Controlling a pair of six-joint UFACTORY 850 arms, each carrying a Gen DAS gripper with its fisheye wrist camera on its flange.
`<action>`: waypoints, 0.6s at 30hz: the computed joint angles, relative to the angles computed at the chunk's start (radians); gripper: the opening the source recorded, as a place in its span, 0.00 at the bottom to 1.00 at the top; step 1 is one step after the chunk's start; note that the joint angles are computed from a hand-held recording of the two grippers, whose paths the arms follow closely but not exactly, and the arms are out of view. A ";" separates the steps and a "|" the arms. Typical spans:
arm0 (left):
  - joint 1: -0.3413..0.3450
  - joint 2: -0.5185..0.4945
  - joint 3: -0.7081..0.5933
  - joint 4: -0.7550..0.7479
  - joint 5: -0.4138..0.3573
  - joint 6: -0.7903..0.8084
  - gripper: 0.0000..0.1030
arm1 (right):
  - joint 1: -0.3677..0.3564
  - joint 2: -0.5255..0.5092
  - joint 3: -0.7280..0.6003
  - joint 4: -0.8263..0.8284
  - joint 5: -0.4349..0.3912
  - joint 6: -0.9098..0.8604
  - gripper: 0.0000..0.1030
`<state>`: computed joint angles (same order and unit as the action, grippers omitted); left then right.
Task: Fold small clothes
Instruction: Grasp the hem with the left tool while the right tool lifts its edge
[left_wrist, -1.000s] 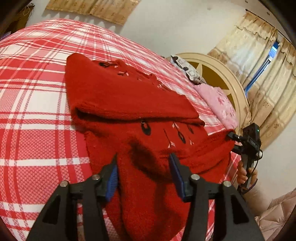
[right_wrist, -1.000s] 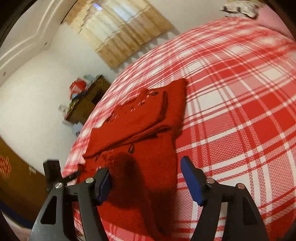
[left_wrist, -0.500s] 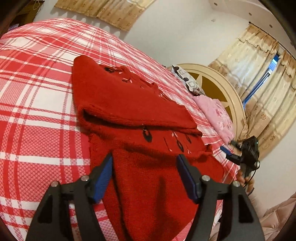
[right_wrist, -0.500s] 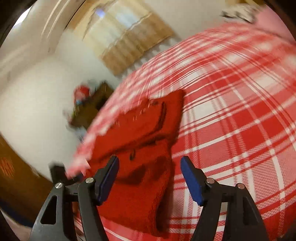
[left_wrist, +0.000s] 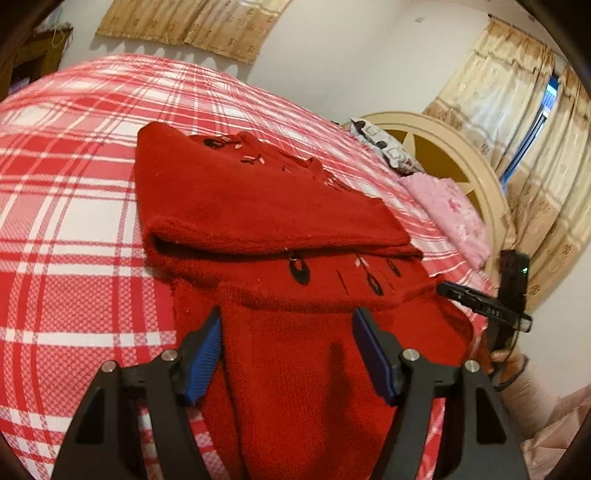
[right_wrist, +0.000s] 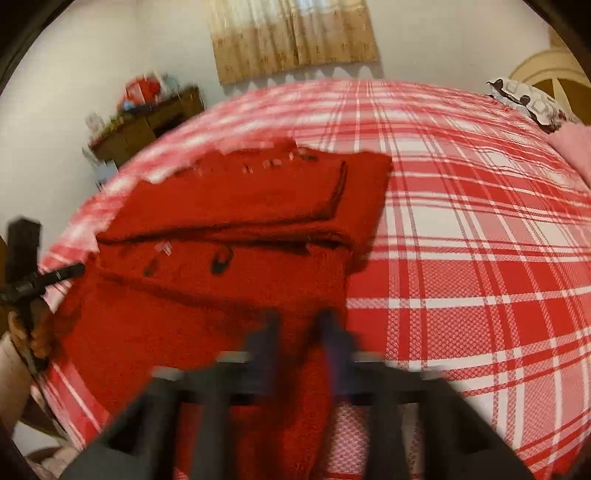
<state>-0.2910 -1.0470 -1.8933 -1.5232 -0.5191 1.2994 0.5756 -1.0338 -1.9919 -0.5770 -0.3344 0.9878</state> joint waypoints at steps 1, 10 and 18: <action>-0.010 0.004 0.002 0.011 0.035 0.006 0.65 | 0.002 0.002 0.002 -0.024 -0.002 0.024 0.12; -0.042 0.071 0.085 -0.066 0.165 0.100 0.08 | 0.047 0.108 0.111 -0.499 -0.012 0.471 0.09; -0.046 0.117 0.078 -0.143 0.225 0.083 0.08 | 0.065 0.107 0.060 -0.616 -0.036 0.535 0.09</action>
<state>-0.3372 -0.9300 -1.8148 -1.6657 -0.2940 1.3827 0.6411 -0.9265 -1.9318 -1.1930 -0.3704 1.5232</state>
